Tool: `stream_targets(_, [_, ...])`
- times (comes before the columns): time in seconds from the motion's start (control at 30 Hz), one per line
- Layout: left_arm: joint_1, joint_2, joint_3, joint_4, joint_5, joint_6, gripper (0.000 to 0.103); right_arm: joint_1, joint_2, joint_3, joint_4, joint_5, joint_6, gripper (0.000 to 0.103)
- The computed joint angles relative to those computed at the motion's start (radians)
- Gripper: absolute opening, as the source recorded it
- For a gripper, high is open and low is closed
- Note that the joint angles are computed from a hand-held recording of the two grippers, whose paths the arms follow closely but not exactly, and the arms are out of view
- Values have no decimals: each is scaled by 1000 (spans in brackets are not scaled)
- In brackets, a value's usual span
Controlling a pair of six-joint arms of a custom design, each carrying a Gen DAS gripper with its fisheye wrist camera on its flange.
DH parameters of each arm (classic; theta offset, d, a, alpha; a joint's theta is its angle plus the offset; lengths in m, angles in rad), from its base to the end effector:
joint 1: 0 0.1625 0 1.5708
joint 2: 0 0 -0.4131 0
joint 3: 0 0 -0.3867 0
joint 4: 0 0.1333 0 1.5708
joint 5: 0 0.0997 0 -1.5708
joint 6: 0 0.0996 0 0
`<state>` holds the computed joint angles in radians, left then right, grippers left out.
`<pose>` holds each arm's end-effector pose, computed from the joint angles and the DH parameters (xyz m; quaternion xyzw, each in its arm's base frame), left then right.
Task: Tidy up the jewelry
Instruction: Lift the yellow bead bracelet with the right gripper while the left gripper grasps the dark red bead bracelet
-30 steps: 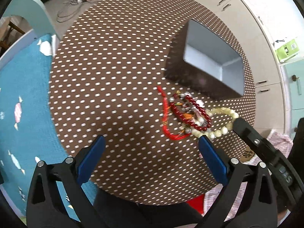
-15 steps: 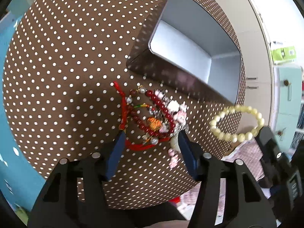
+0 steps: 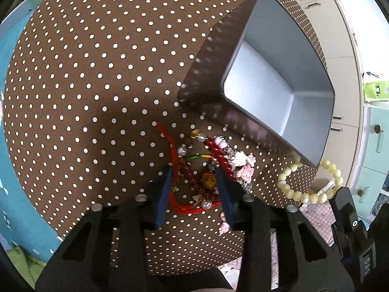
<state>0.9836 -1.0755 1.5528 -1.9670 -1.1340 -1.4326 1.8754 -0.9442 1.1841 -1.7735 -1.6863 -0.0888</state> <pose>-0.2040 -0.6232 0.2503 -0.3921 0.8932 -0.1623 0.1487 0.3303 -0.6444 0.3027 0.1961 -0.9787 -0.0122 0.0594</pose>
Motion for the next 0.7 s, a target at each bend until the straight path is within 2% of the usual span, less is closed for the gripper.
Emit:
stream_targets(0.17, [-3, 2, 19, -2, 6, 7, 27, -3, 10, -14, 12, -2, 4, 8])
stream_targets(0.33, [-21, 72, -114, 181, 87, 77, 25, -5, 21, -30, 23, 1, 1, 8])
stream_targets(0.43, [-15, 115, -184, 249, 108, 122, 25, -7, 29, -40, 33, 2, -1, 8])
stream_targets(0.53, [-9, 158, -255, 341, 124, 147, 18, -8, 34, -48, 38, 2, 3, 8])
stream_targets(0.63, [0, 178, -280, 333, 135, 198, 10, -9, 35, -49, 36, 4, 0, 8])
stream_targets(0.7, [6, 189, -299, 331, 137, 224, 8, -10, 38, -51, 40, 2, 6, 8])
